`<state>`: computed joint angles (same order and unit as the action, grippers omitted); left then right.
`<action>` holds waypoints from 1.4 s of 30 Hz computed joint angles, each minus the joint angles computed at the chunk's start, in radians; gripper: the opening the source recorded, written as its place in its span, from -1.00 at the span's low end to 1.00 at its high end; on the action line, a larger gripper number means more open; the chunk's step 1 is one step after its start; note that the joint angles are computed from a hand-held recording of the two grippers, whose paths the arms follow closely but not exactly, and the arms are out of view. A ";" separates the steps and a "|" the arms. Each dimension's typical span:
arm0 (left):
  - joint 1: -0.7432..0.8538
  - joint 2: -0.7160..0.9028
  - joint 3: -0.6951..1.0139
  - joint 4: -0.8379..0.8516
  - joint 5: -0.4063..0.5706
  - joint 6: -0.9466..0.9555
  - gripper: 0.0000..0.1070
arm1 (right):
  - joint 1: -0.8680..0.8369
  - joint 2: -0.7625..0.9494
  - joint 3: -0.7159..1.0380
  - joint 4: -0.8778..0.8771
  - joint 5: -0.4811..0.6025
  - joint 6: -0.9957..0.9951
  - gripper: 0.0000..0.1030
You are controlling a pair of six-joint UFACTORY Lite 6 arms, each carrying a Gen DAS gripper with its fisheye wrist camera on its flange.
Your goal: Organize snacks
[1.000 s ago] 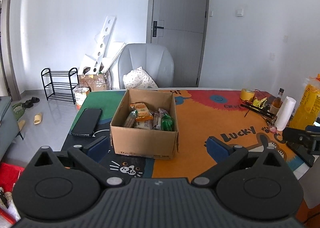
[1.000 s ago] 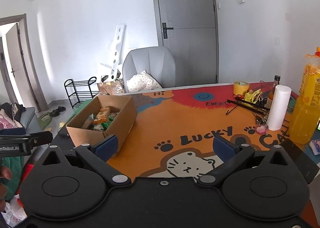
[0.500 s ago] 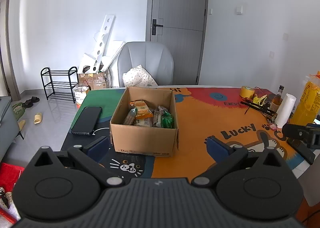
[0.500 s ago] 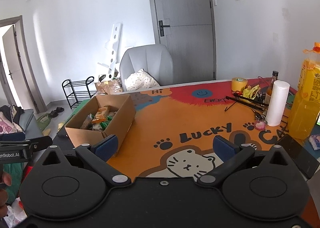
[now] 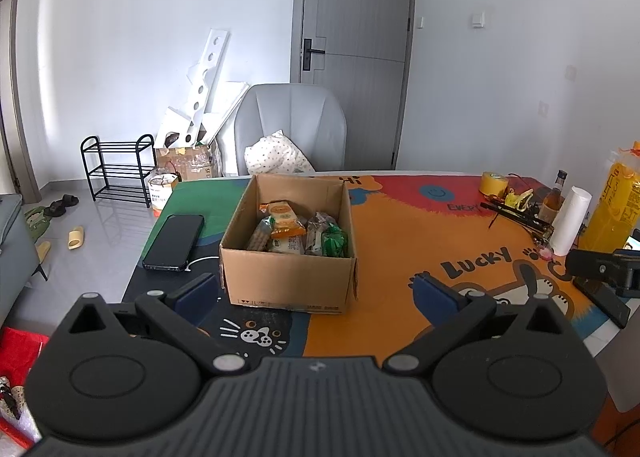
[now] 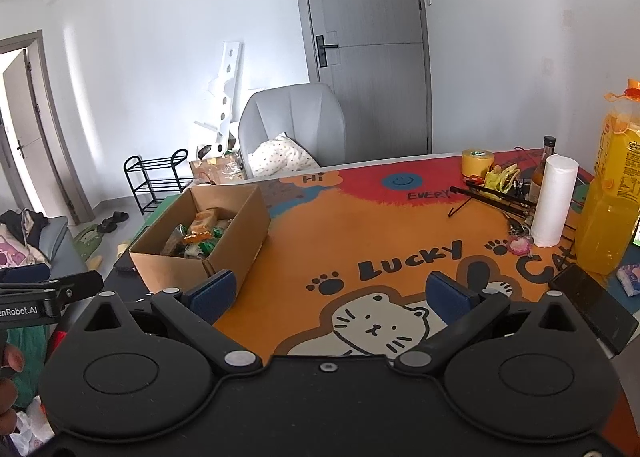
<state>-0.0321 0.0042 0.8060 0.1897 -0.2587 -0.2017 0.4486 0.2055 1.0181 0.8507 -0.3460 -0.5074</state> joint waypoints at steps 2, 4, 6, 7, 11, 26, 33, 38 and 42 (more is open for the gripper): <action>0.002 0.001 0.001 0.009 0.001 -0.006 0.92 | 0.000 -0.001 -0.001 -0.007 0.002 0.007 1.00; 0.001 0.000 0.001 0.003 0.002 -0.002 0.92 | -0.004 0.002 0.005 0.012 0.012 -0.010 1.00; 0.001 0.000 0.000 0.003 -0.001 -0.004 0.92 | -0.006 0.003 0.008 0.016 0.022 -0.014 1.00; 0.002 0.000 0.000 0.010 0.000 -0.007 0.92 | -0.007 0.004 0.009 0.012 0.022 -0.012 1.00; 0.001 0.002 0.001 0.005 0.000 -0.003 0.92 | -0.003 0.004 0.009 0.024 0.022 -0.026 1.00; 0.009 -0.005 -0.010 0.052 0.000 -0.047 0.92 | -0.001 0.013 0.016 0.038 0.027 -0.035 1.00; 0.007 -0.003 -0.008 0.059 -0.004 -0.060 0.92 | -0.001 0.016 0.017 0.053 0.028 -0.049 1.00; 0.006 -0.008 -0.010 0.064 -0.002 -0.066 0.92 | -0.008 0.018 0.019 0.037 0.039 -0.032 1.00; 0.009 -0.005 -0.007 0.085 -0.002 -0.087 0.92 | -0.006 0.020 0.020 0.031 0.040 -0.029 1.00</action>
